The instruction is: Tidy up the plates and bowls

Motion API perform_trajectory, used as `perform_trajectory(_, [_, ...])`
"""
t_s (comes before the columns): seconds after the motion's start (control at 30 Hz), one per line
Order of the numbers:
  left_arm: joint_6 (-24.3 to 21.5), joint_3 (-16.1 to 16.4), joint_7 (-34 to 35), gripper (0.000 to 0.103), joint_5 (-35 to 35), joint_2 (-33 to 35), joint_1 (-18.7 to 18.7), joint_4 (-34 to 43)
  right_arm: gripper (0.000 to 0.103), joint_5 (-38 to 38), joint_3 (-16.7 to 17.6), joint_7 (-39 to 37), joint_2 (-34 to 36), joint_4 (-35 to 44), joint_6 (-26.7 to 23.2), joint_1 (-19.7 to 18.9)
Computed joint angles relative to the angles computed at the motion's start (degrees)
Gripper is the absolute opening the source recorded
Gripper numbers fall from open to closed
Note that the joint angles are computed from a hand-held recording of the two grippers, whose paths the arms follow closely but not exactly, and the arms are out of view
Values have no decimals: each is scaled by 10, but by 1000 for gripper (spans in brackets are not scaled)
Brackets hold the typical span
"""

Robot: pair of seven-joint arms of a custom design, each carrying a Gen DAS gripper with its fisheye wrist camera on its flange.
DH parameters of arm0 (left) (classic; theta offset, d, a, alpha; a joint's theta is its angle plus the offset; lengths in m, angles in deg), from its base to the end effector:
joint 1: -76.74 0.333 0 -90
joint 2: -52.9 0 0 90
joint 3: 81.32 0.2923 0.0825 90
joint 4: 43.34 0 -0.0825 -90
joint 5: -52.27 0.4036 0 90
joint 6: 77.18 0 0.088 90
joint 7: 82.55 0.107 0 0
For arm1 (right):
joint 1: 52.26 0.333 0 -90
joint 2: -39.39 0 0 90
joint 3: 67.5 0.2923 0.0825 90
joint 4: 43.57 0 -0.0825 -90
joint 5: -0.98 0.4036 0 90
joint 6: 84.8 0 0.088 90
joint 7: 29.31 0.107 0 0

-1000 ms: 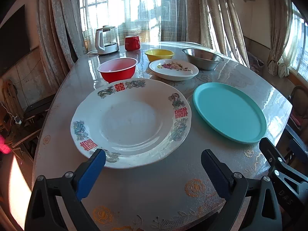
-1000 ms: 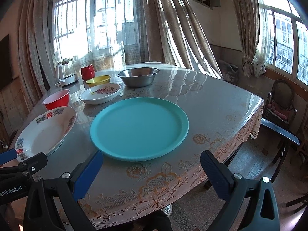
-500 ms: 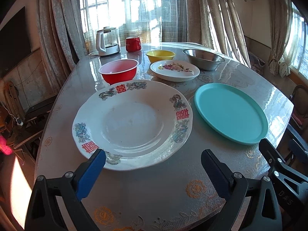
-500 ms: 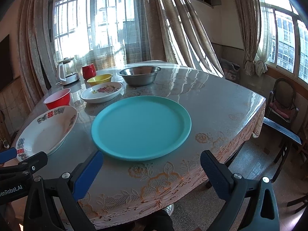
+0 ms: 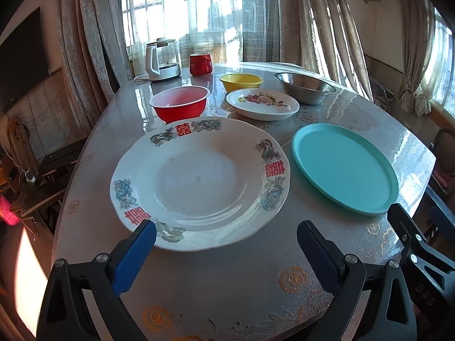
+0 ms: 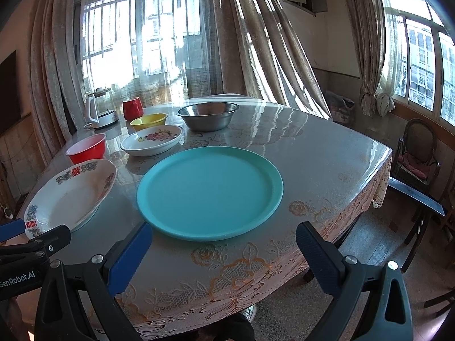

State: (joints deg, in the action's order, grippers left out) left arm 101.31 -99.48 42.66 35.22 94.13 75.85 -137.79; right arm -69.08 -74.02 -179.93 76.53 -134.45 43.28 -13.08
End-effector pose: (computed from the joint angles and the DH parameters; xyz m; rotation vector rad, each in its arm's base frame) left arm 0.7108 -0.1764 0.2608 -1.3183 2.2049 -0.9187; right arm 0.6092 0.3693 0.2456 -1.0514 2.1530 -1.1318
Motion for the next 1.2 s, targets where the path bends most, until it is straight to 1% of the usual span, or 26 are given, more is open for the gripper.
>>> perform_trajectory(0.17, [-5,6,-4,100,2,1,-4,4,103,5,0,-5,3,3,0,-1])
perform_trajectory(0.33, [-11,-3,2,100,1,3,5,5,103,8,-1,-3,1,1,-2,0])
perform_trajectory(0.47, [-27,-11,15,100,0,5,12,10,103,9,0,-4,2,3,-8,1])
perform_trajectory(0.57, [-56,-35,42,102,-10,12,34,21,103,8,0,0,0,0,4,-2])
perform_trajectory(0.6, [-63,-41,51,102,-16,14,39,25,102,5,0,3,-2,-4,15,-4])
perform_trajectory(0.63, [-67,-54,68,103,-24,17,50,27,99,3,-1,7,-4,-7,23,-6])
perform_trajectory(0.7, [-78,-106,129,103,-47,28,94,30,98,-2,-2,17,-6,-11,39,-9])
perform_trajectory(0.8, [-97,-170,205,103,-88,42,151,31,98,-3,-1,17,-5,-13,65,-17])
perform_trajectory(0.87, [-116,-200,239,103,-118,49,179,36,95,-11,-4,13,-2,-10,88,-21])
perform_trajectory(0.9, [-123,-204,246,103,-129,51,184,41,94,-11,-4,6,2,-4,93,-21])
perform_trajectory(0.93, [-128,-200,247,103,-138,51,182,48,92,-11,-5,-3,6,1,97,-21])
perform_trajectory(1.0, [-146,-182,236,103,-151,53,170,70,91,-23,-12,-3,12,8,105,-15])
perform_trajectory(1.1, [-177,-141,205,103,-163,63,143,116,91,-85,-34,50,13,8,118,4])
perform_trajectory(1.2, [-221,-82,143,103,-165,88,103,190,92,-166,-49,122,14,10,129,15])
